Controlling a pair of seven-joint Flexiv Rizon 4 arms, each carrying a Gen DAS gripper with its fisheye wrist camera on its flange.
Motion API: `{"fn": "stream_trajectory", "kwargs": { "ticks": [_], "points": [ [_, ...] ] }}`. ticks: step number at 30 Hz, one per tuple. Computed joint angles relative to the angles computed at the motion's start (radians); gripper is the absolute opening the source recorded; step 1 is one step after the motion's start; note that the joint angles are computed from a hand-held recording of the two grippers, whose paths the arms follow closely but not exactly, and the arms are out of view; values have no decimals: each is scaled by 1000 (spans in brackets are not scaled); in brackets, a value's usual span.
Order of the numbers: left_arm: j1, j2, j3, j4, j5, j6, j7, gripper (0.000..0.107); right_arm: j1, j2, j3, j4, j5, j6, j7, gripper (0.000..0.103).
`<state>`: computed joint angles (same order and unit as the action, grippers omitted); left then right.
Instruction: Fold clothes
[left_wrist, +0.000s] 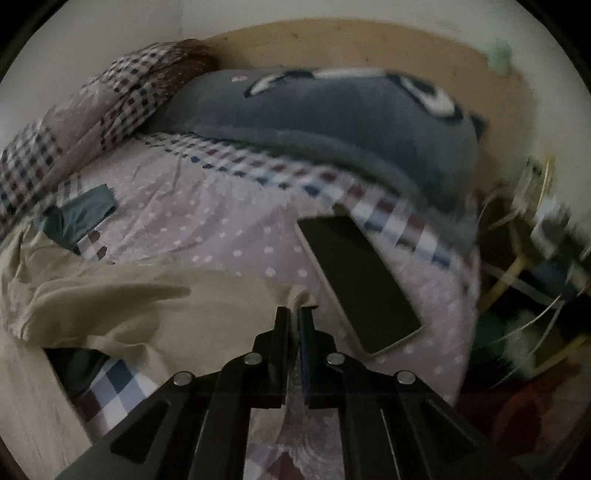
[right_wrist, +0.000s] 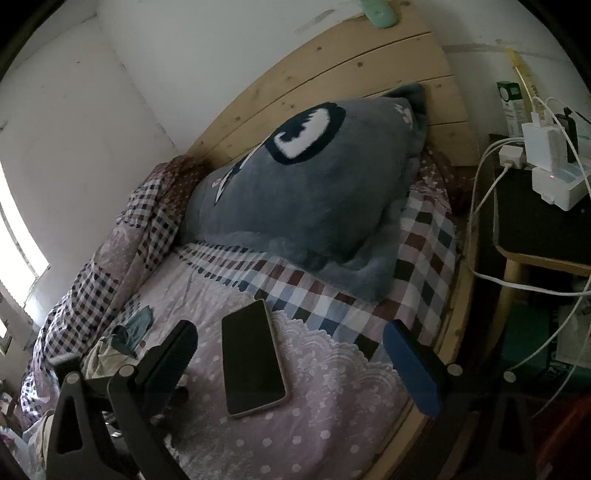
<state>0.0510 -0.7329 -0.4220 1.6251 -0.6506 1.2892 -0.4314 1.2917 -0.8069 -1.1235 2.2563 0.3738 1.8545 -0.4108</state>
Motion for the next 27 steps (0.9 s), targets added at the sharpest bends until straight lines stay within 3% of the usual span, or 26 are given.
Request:
{"fn": "stream_trajectory", "kwargs": {
  "ticks": [5,12,19,27],
  "points": [
    [149,73,-99,11,-227,-167,11,4,-72,50,97,-30,-19,77,-62,103],
    [266,137,-85,-29,-524,-286,7,4,-200,123,292,-114,-85,153,-242,103],
    [269,157,24,-166,-578,-312,1,4,-288,125,445,-259,-189,111,-408,103],
    [254,147,111,-357,-636,-368,10,4,-474,29,676,-577,-338,0,-550,103]
  ]
}}
